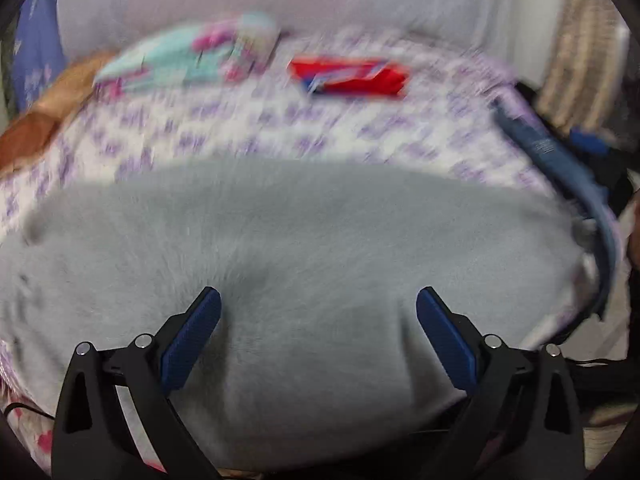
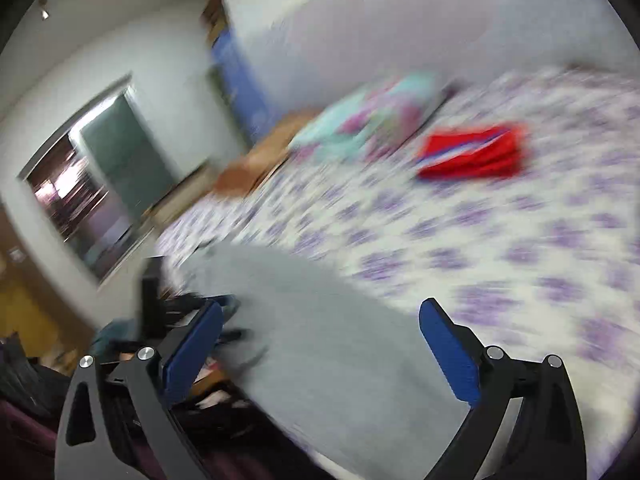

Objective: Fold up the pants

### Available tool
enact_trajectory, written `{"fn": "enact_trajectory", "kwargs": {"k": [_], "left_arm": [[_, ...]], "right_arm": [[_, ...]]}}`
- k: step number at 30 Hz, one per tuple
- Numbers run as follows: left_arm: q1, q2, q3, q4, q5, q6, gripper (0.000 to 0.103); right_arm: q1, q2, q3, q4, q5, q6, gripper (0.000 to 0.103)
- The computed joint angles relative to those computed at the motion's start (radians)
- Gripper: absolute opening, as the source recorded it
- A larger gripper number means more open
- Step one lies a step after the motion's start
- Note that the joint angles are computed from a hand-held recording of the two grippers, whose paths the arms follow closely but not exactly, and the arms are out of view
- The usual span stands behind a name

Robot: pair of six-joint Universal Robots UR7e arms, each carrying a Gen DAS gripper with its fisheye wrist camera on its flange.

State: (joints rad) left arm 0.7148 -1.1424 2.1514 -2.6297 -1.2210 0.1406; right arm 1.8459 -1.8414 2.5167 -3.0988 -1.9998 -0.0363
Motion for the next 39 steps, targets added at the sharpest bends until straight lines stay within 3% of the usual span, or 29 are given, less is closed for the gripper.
{"fn": "enact_trajectory", "kwargs": {"k": [2, 5, 8, 13, 16, 19, 22, 26, 30, 33, 39], "left_arm": [[0.023, 0.017, -0.013, 0.038, 0.0, 0.005, 0.095], [-0.007, -0.015, 0.027, 0.068, 0.046, 0.059, 0.096], [0.016, -0.037, 0.0, 0.137, -0.006, 0.039, 0.096], [0.054, -0.038, -0.047, 0.197, -0.076, 0.027, 0.096], [0.056, -0.031, -0.053, 0.202, -0.088, 0.029, 0.097], [0.059, -0.027, -0.06, 0.206, -0.094, 0.035, 0.098], [0.061, -0.02, -0.066, 0.205, -0.096, 0.039, 0.098], [0.058, -0.014, -0.067, 0.201, -0.09, 0.039, 0.098], [0.057, -0.017, -0.063, 0.196, -0.09, 0.031, 0.098], [0.055, -0.02, -0.06, 0.193, -0.088, 0.025, 0.098], [0.055, -0.025, -0.056, 0.189, -0.093, 0.024, 0.098]], "right_arm": [[-0.08, 0.105, -0.103, 0.113, 0.108, 0.027, 0.099], [-0.199, 0.256, -0.277, 0.272, 0.248, 0.099, 0.099], [-0.295, 0.347, -0.389, 0.4, 0.376, 0.141, 0.099], [-0.36, 0.489, -0.546, 0.658, 0.477, 0.136, 0.099], [-0.366, 0.511, -0.588, 0.8, 0.558, 0.09, 0.099], [-0.342, 0.509, -0.615, 0.925, 0.627, -0.072, 0.1], [-0.341, 0.485, -0.609, 0.993, 0.698, -0.17, 0.1], [-0.341, 0.505, -0.603, 1.014, 0.762, -0.225, 0.1], [-0.35, 0.559, -0.609, 0.977, 0.779, -0.159, 0.1], [-0.369, 0.588, -0.6, 0.887, 0.829, -0.096, 0.1], [-0.406, 0.563, -0.517, 0.571, 0.965, -0.02, 0.1]]}}
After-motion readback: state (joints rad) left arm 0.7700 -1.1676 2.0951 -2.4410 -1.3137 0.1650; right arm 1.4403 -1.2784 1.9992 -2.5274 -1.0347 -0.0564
